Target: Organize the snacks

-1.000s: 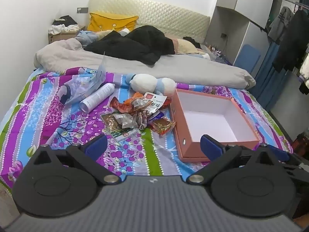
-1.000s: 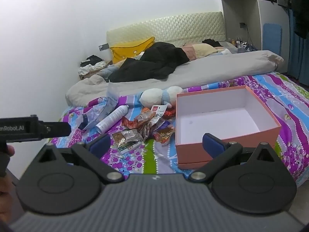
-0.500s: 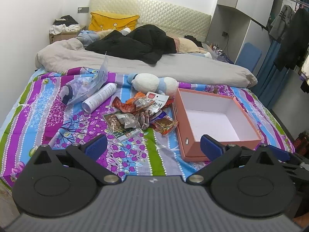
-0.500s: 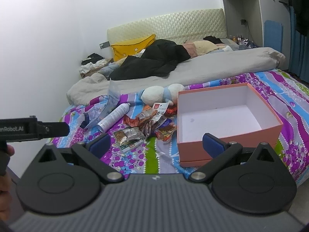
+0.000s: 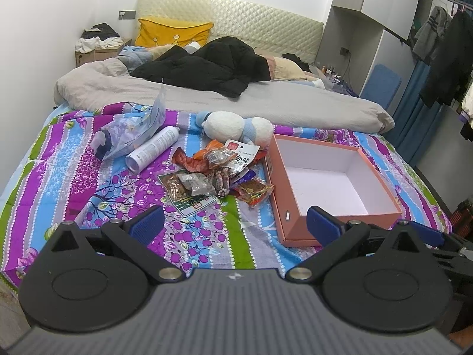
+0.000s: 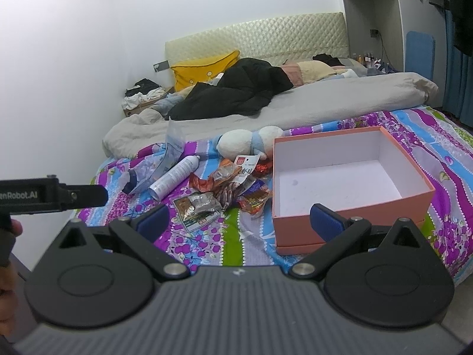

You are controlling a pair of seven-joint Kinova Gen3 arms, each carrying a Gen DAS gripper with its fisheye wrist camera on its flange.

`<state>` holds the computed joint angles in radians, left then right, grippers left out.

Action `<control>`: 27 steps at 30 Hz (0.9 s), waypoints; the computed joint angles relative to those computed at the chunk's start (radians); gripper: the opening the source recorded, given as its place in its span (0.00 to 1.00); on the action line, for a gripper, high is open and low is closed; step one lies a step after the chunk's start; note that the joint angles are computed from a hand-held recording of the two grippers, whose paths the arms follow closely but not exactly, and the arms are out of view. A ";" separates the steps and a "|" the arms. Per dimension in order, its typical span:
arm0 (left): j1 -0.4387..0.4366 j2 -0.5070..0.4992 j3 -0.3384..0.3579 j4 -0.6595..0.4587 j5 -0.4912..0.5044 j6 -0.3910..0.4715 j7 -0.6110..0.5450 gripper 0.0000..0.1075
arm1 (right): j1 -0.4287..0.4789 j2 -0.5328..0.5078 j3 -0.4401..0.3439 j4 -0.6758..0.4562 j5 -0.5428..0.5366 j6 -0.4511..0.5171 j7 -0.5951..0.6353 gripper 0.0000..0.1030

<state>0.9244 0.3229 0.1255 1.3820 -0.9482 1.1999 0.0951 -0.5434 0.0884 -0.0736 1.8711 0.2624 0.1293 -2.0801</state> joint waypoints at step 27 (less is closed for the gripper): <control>0.004 0.008 -0.001 0.015 -0.009 -0.003 0.009 0.96 | -0.144 0.006 0.135 0.031 0.231 -0.028 -0.250 1.00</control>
